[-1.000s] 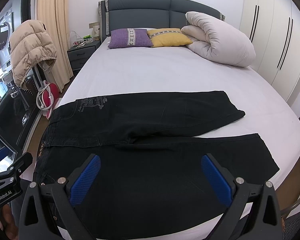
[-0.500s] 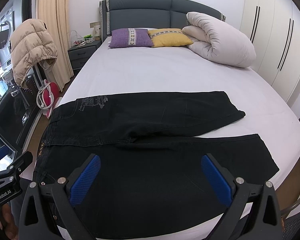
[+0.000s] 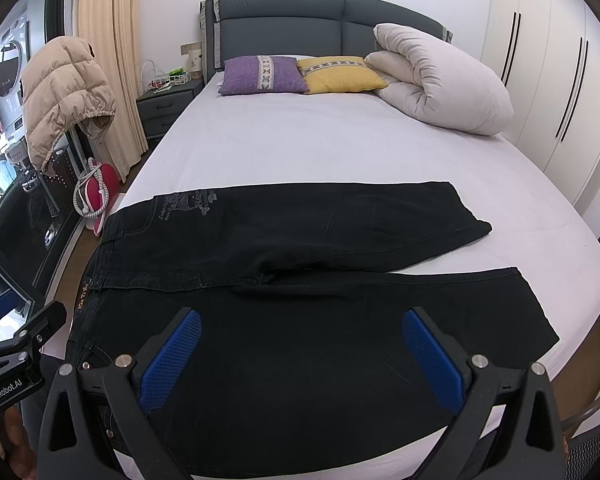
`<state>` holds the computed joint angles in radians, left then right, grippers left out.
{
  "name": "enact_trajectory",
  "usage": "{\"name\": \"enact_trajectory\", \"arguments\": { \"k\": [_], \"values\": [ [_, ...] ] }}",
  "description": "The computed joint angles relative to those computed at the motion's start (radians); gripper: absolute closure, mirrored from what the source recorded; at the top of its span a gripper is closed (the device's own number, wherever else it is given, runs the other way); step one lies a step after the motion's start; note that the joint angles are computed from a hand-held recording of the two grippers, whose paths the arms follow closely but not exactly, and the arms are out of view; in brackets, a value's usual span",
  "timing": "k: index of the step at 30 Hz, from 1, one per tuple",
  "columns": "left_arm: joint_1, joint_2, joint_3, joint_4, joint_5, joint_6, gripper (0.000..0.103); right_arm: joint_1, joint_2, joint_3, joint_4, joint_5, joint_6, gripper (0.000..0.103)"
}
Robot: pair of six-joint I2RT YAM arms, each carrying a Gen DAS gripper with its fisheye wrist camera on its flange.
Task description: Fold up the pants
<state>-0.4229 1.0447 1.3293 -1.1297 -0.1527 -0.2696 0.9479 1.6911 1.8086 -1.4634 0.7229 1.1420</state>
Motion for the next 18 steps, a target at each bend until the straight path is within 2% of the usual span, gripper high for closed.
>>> {"name": "enact_trajectory", "arguments": {
  "k": [18],
  "values": [
    [-0.010,0.002,0.006,-0.007,-0.006,-0.008,0.000,0.003,0.006,0.004,-0.001,-0.002,0.002,0.000]
  ]
}}
